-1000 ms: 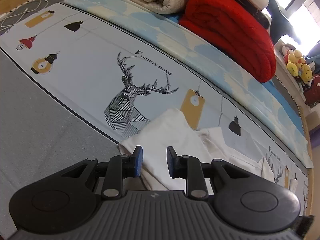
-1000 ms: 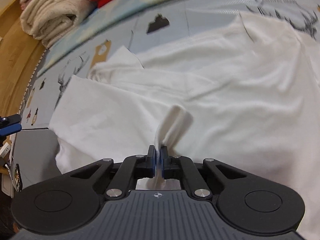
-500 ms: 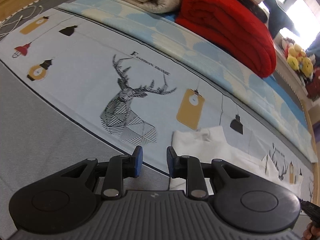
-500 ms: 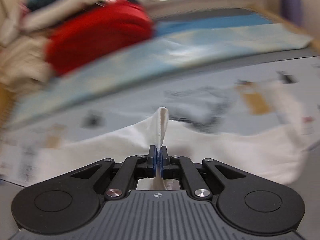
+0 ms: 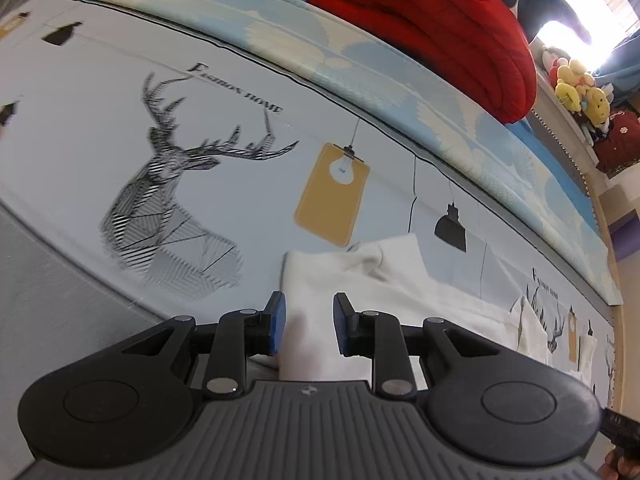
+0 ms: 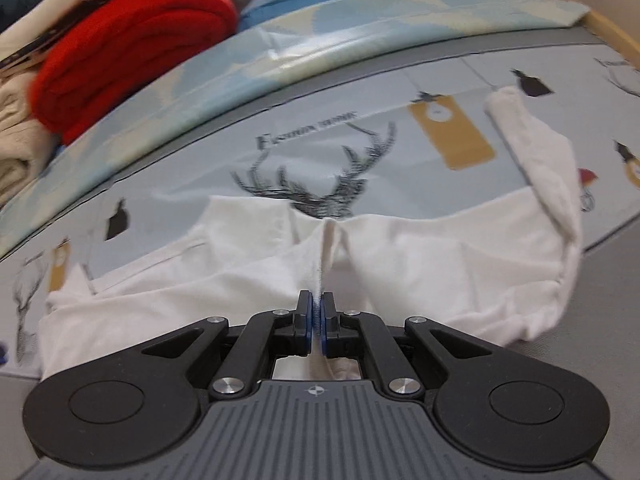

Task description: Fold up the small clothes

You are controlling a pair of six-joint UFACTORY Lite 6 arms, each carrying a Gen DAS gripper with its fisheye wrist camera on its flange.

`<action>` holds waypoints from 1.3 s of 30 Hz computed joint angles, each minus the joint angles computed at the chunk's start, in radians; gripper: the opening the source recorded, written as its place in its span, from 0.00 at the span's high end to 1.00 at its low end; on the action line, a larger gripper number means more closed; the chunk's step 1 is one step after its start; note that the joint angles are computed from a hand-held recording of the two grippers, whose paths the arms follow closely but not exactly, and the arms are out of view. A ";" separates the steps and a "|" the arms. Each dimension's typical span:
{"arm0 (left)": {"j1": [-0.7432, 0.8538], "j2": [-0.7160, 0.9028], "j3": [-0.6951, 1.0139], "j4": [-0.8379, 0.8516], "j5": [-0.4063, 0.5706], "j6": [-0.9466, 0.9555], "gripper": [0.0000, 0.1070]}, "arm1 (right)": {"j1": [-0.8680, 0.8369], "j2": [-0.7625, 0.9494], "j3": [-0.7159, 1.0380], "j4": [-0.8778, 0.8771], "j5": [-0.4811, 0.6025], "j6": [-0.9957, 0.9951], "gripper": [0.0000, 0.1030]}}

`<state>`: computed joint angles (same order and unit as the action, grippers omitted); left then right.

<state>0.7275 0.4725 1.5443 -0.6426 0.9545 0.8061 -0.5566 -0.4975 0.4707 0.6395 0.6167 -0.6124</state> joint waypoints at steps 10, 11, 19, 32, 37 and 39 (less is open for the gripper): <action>-0.094 0.199 0.077 -0.007 -0.109 -0.030 0.69 | 0.011 0.007 0.019 -0.023 0.006 0.013 0.95; -0.099 0.203 0.075 -0.001 -0.117 -0.016 0.71 | 0.014 0.010 0.019 -0.025 0.003 0.013 0.95; -0.056 0.116 0.051 -0.092 -0.227 0.169 0.98 | 0.046 0.048 0.025 -0.021 -0.039 0.030 0.95; -0.035 0.107 0.043 0.207 0.137 0.277 0.90 | 0.137 0.063 0.016 -0.080 -0.090 0.126 0.94; -0.035 0.069 -0.004 0.345 0.038 0.256 0.97 | 0.157 0.047 0.012 -0.093 -0.084 0.154 0.94; -0.025 0.051 0.003 0.325 0.012 0.248 0.96 | 0.153 0.036 0.010 -0.088 -0.077 0.150 0.94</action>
<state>0.7026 0.5230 1.5470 -0.3179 0.9662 1.0540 -0.4033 -0.4617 0.4806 0.5518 0.5397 -0.4622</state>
